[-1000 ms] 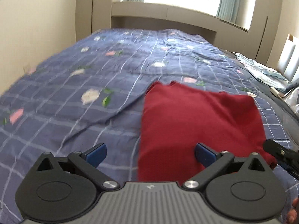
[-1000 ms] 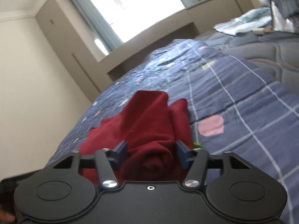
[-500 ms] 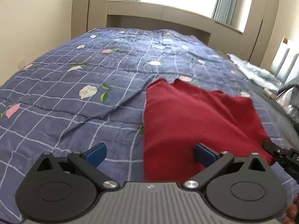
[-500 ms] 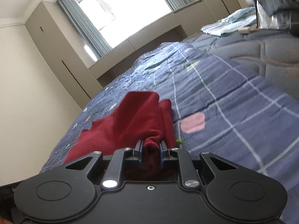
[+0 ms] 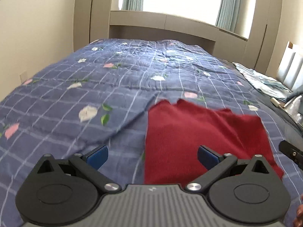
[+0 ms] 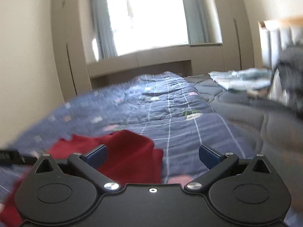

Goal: Fold small clothes

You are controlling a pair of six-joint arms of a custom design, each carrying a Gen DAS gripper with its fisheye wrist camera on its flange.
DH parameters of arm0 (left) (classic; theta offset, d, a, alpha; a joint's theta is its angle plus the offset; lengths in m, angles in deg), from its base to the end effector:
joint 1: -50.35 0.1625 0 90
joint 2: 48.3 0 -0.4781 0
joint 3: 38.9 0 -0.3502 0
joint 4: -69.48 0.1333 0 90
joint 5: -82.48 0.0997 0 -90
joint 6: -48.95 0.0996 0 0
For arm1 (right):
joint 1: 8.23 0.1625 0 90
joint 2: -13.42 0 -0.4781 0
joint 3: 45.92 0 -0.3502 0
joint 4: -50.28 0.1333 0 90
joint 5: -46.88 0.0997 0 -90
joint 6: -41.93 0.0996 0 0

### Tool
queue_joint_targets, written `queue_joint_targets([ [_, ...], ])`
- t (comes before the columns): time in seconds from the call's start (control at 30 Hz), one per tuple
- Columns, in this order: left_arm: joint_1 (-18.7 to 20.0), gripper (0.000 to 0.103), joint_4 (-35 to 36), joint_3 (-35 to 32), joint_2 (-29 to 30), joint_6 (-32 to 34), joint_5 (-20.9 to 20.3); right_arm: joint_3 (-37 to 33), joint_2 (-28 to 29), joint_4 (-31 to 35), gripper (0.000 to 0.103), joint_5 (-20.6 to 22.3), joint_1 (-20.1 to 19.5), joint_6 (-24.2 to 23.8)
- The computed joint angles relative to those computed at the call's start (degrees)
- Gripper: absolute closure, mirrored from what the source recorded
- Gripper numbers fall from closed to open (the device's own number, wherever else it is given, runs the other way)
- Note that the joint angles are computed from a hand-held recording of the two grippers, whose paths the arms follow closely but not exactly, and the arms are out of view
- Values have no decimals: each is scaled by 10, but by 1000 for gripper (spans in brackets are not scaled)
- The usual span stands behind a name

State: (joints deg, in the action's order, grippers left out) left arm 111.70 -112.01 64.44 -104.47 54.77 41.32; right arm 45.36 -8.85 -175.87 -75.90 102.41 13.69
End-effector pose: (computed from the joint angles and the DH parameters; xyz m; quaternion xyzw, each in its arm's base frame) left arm -0.1151 -0.6452 0.3256 0.1009 0.8516 -0.4124 0.3073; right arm 0.3153 -0.6119 0.0761 0.1887 -0.7923 0.5137 0.2698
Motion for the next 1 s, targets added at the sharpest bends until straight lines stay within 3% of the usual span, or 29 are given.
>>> queue_joint_targets([
  [0.13, 10, 0, 20, -69, 45, 5, 34, -85, 29, 59, 1, -25, -5, -94],
  [0.3, 28, 0, 40, -123, 82, 18, 34, -158, 68, 52, 1, -59, -14, -198],
  [0.47, 35, 0, 23, -127, 102, 32, 45, -164, 69, 106, 1, -81, -32, -134],
  [0.67, 44, 0, 23, -125, 101, 20, 27, -176, 78, 104, 1, -83, -33, -147],
  [1.0, 51, 0, 17, -120, 97, 2, 8, -162, 67, 125, 1, -75, -36, -117],
])
